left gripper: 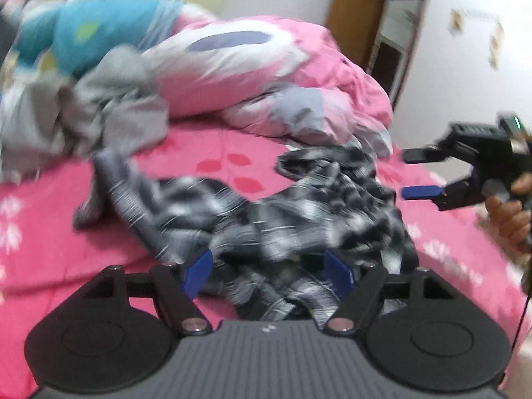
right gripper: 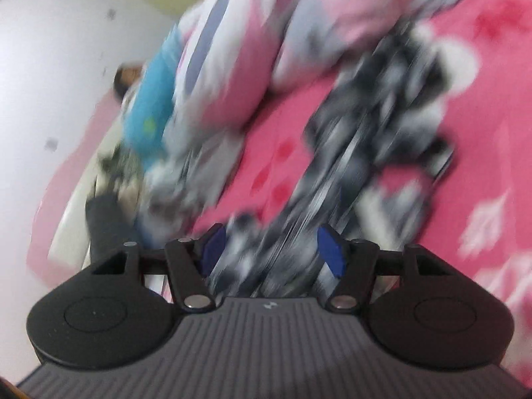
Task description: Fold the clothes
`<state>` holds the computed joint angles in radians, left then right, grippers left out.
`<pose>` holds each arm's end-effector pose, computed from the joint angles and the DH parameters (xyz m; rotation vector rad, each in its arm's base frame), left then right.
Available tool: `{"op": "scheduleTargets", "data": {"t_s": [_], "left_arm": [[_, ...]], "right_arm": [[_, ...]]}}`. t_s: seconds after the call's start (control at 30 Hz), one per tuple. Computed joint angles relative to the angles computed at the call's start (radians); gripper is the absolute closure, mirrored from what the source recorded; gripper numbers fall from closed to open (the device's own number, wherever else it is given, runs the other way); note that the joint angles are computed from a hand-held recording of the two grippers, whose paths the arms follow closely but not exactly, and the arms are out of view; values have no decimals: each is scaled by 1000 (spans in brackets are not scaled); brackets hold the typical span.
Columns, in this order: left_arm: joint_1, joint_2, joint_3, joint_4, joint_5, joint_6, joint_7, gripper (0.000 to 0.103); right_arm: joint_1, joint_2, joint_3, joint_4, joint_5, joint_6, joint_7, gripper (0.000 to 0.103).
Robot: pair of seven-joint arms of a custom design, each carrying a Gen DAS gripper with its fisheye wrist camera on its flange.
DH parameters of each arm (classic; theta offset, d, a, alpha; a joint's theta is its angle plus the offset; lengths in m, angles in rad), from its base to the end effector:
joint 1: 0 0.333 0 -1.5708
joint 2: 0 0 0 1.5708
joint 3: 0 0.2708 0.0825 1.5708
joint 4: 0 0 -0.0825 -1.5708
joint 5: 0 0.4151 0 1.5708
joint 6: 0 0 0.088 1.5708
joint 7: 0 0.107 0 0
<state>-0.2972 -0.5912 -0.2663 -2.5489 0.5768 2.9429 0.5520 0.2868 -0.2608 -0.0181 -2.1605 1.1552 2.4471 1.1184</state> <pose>0.3769 -0.2879 0.5131 -1.5997 1.7515 -1.1583 0.5402 0.1490 0.5148 -1.4717 1.4911 0.2800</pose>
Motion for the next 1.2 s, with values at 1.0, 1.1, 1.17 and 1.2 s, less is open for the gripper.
{"op": "scheduleTargets", "data": {"t_s": [1.0,1.1,1.17,1.2], "left_arm": [[-178,150,274,36,-274,97,92,34],[-266,101,327,-20,-354,114,191,34],[-255,68,292,-47,-363,100,206,34],[-256,57,280,-57,-373,99,205,34]], "right_arm": [[-17,675,239,838,9,-96,30,89],[-52,644,266,780,102,-85,-31,89],[-66,614,270,743,161,-76,-63,89],[-70,600,270,730,190,-72,-83,89]]}}
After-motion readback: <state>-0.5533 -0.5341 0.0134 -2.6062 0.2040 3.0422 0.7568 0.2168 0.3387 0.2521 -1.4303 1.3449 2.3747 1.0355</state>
